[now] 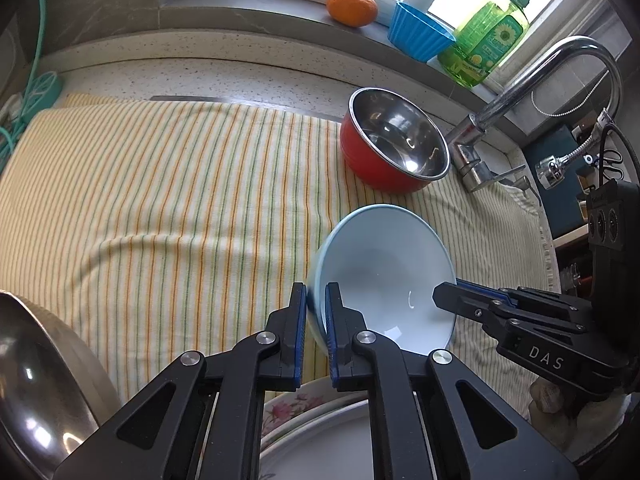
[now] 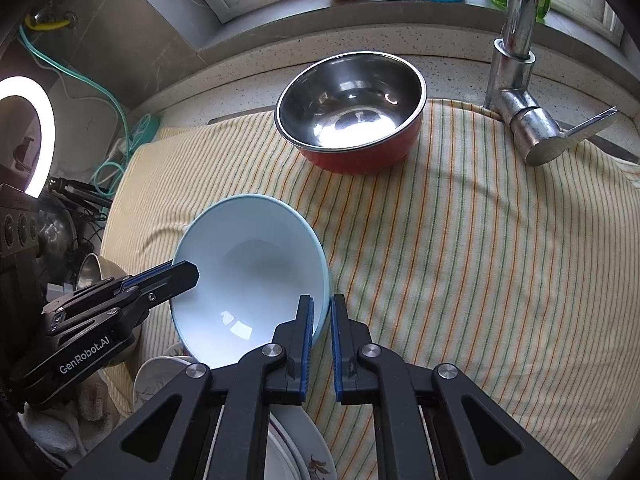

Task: Organize plates and bowls
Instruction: 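Close both grippers on the rim of the pale blue bowl, then lift the pale blue bowl and carry it over the steel bowl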

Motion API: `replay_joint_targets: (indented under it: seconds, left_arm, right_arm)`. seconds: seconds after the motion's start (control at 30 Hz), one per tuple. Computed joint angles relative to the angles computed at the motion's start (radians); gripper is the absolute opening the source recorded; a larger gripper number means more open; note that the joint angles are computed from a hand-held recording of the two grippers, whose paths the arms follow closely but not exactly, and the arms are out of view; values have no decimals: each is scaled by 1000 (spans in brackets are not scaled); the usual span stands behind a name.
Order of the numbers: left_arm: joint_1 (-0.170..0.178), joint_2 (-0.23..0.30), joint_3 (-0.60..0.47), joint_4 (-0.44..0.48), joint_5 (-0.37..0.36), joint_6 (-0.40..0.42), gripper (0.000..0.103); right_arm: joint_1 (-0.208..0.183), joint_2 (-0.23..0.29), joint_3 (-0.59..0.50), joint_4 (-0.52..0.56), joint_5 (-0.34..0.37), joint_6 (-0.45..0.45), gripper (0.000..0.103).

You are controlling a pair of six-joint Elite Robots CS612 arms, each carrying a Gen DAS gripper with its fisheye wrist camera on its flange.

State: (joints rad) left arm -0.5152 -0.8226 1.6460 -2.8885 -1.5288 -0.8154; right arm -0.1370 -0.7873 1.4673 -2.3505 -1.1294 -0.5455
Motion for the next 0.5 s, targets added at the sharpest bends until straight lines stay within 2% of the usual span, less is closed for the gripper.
replay_joint_targets:
  seconds: [0.5]
  left_arm:
    - [-10,-22,22,-43,23,11,8]
  right_arm:
    - [-5,-32,34,-45,-5,17,7]
